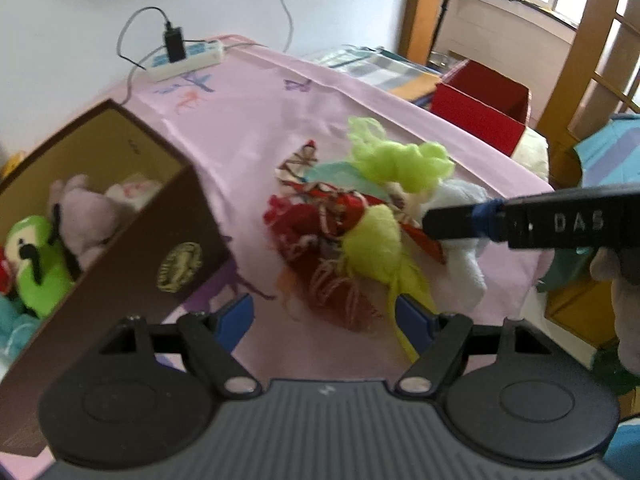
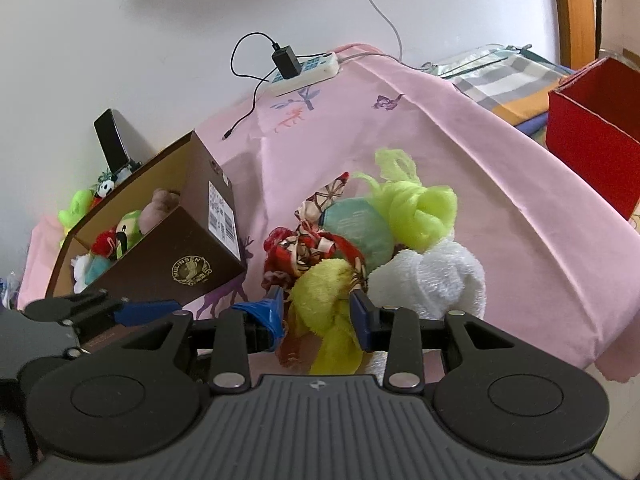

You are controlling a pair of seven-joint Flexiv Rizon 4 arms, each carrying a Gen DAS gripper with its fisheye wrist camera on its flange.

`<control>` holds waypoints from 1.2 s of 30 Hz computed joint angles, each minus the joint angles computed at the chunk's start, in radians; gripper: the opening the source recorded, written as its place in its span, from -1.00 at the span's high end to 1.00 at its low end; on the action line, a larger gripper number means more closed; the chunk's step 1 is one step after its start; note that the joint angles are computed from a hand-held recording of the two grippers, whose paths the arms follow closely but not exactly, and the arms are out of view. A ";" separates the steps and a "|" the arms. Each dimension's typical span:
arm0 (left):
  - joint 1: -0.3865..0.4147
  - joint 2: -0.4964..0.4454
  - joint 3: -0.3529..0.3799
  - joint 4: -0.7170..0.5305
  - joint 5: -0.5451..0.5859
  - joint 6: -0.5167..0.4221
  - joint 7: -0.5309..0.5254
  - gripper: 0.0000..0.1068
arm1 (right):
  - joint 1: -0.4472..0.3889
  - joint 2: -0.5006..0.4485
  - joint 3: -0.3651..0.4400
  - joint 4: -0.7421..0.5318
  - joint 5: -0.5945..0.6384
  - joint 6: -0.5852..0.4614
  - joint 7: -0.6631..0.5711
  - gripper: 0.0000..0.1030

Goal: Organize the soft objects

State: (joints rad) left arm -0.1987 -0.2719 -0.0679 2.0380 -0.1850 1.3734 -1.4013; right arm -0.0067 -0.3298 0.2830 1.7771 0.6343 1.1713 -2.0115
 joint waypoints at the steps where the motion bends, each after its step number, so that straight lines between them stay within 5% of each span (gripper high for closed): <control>1: 0.008 -0.003 -0.013 0.002 -0.013 0.001 0.017 -0.45 | -0.007 -0.002 0.002 -0.007 0.006 -0.012 -0.007 0.62; 11: 0.031 -0.047 -0.045 -0.004 -0.079 0.031 0.086 -0.45 | -0.019 -0.040 0.003 -0.090 0.042 -0.128 -0.067 0.62; 15: 0.036 -0.067 -0.045 -0.003 -0.089 0.083 0.079 -0.44 | -0.044 -0.070 0.015 -0.166 0.079 -0.263 -0.093 0.62; 19: 0.065 -0.077 -0.075 0.003 -0.115 0.086 0.096 -0.19 | -0.034 -0.110 0.007 -0.236 0.092 -0.387 -0.090 0.62; 26: 0.090 -0.095 -0.097 0.005 -0.156 0.104 0.090 -0.21 | 0.084 -0.173 -0.049 -0.257 -0.077 -0.325 0.035 0.62; 36: 0.133 -0.162 -0.156 -0.038 -0.215 0.103 0.121 -0.24 | 0.120 -0.246 -0.039 -0.297 -0.250 -0.321 0.166 0.68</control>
